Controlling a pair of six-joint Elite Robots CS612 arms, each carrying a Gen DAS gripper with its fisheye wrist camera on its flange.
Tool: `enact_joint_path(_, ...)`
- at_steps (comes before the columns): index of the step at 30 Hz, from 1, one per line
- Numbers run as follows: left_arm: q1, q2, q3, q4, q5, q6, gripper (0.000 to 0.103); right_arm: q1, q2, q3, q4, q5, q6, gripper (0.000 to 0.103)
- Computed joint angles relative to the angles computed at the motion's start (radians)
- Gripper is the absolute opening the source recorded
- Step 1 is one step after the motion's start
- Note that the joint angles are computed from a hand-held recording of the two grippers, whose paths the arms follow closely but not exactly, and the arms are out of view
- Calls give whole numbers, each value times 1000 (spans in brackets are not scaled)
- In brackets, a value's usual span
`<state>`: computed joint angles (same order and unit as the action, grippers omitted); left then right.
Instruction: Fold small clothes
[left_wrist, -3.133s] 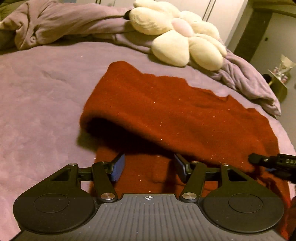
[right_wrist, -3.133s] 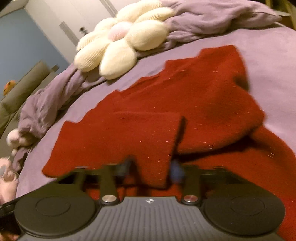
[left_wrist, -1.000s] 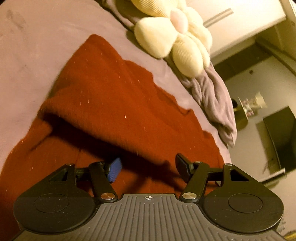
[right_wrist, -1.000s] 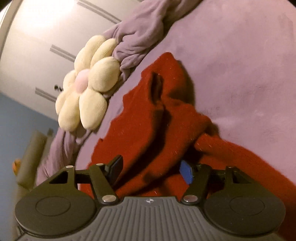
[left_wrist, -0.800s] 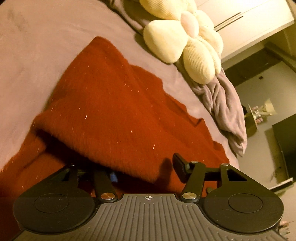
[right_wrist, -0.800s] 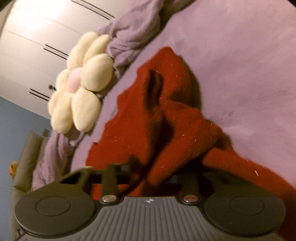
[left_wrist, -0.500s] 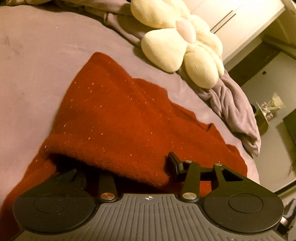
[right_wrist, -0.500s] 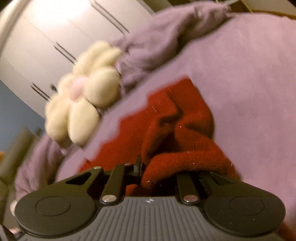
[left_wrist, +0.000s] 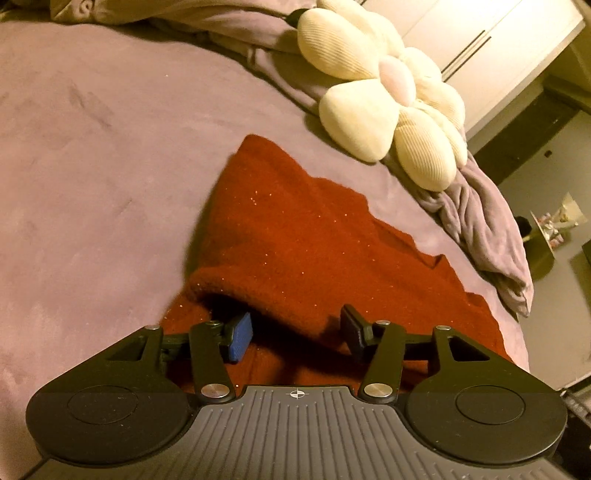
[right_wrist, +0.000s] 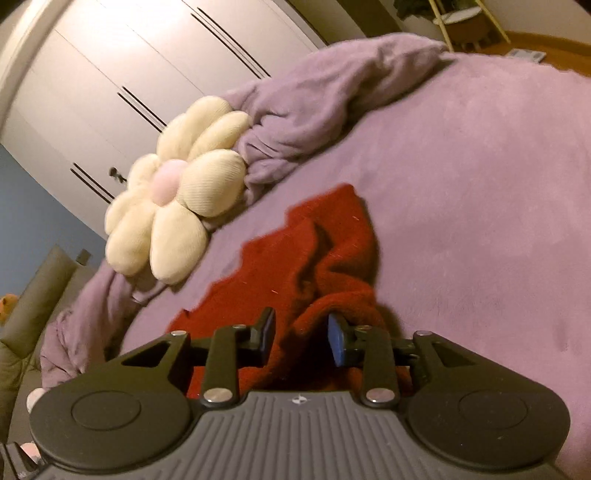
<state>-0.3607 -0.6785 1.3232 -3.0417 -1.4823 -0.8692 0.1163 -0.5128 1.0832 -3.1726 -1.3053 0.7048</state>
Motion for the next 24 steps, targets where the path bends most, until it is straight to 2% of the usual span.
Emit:
enact_joint_path(4, -3, -14, 12, 27, 56, 27, 57, 6, -27, 44, -56, -74, -58, 32)
enact_joint_path(6, -1, -16, 16, 26, 51, 13, 57, 4, -24, 41, -84, -78, -54, 32)
enact_joint_path(9, -10, -16, 6, 51, 80, 6, 57, 10, -2, -16, 4, -55, -121, 33)
enact_joint_path(11, -18, -22, 3, 71, 92, 17, 57, 25, 16, -65, 79, -72, -254, 32)
enact_joint_path(13, -27, -28, 2, 79, 108, 54, 57, 46, 32, -94, 82, -122, -413, 32)
enact_joint_path(14, -33, -30, 0, 78, 125, 73, 57, 52, 39, -108, 92, -135, -470, 32)
enact_joint_path(16, -40, -29, -10, 84, 156, 94, 58, 58, 55, -136, 138, -147, -524, 32)
enact_joint_path(19, -49, -15, -45, 126, 216, 145, 62, 59, 69, -168, 231, -179, -550, 23)
enact_joint_path(21, -53, 5, -83, 194, 259, 162, 61, 59, 73, -169, 232, -212, -573, 8)
enact_joint_path(22, -54, 12, -98, 237, 280, 166, 61, 61, 74, -167, 227, -239, -589, 4)
enact_joint_path(24, -55, 27, -119, 288, 298, 190, 64, 58, 76, -161, 221, -242, -597, 2)
